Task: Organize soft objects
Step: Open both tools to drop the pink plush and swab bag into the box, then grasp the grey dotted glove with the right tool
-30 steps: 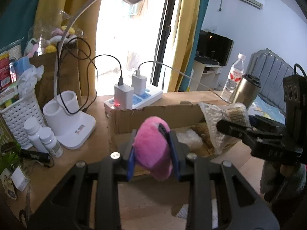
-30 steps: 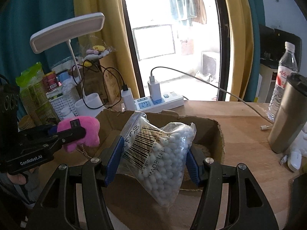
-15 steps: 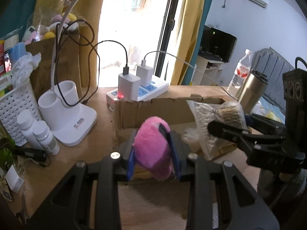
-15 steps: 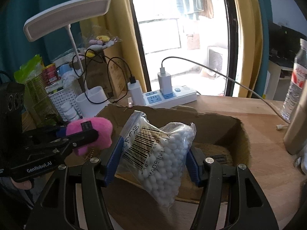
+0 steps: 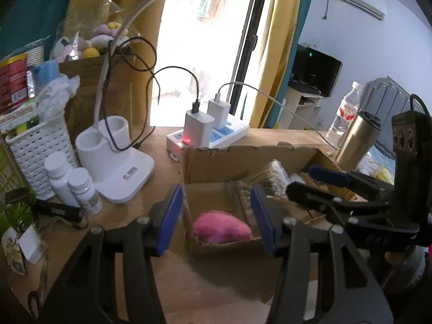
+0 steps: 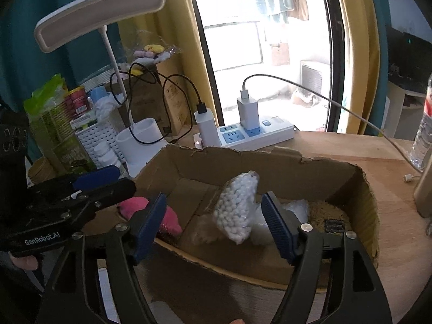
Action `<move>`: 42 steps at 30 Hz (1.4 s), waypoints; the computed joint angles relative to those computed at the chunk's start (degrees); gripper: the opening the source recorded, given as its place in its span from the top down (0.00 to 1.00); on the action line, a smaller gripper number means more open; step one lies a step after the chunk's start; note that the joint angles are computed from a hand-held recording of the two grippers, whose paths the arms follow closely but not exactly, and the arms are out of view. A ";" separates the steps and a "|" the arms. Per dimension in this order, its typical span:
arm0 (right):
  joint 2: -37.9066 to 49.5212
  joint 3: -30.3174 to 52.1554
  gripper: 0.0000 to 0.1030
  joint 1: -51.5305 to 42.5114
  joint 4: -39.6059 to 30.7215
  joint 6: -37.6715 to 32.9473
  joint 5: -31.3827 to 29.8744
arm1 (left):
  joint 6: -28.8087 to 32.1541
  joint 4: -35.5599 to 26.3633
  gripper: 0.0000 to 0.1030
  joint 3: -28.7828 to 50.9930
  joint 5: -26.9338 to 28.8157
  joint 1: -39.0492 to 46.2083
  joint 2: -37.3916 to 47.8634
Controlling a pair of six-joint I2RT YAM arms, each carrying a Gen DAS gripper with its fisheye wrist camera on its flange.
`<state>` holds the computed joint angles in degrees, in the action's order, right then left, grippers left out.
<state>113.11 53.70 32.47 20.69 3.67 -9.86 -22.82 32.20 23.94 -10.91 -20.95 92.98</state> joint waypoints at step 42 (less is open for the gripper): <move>-24.25 -24.03 0.26 5.12 2.54 1.12 8.47 | -11.64 -14.48 0.22 -12.95 -19.49 -21.13 -25.87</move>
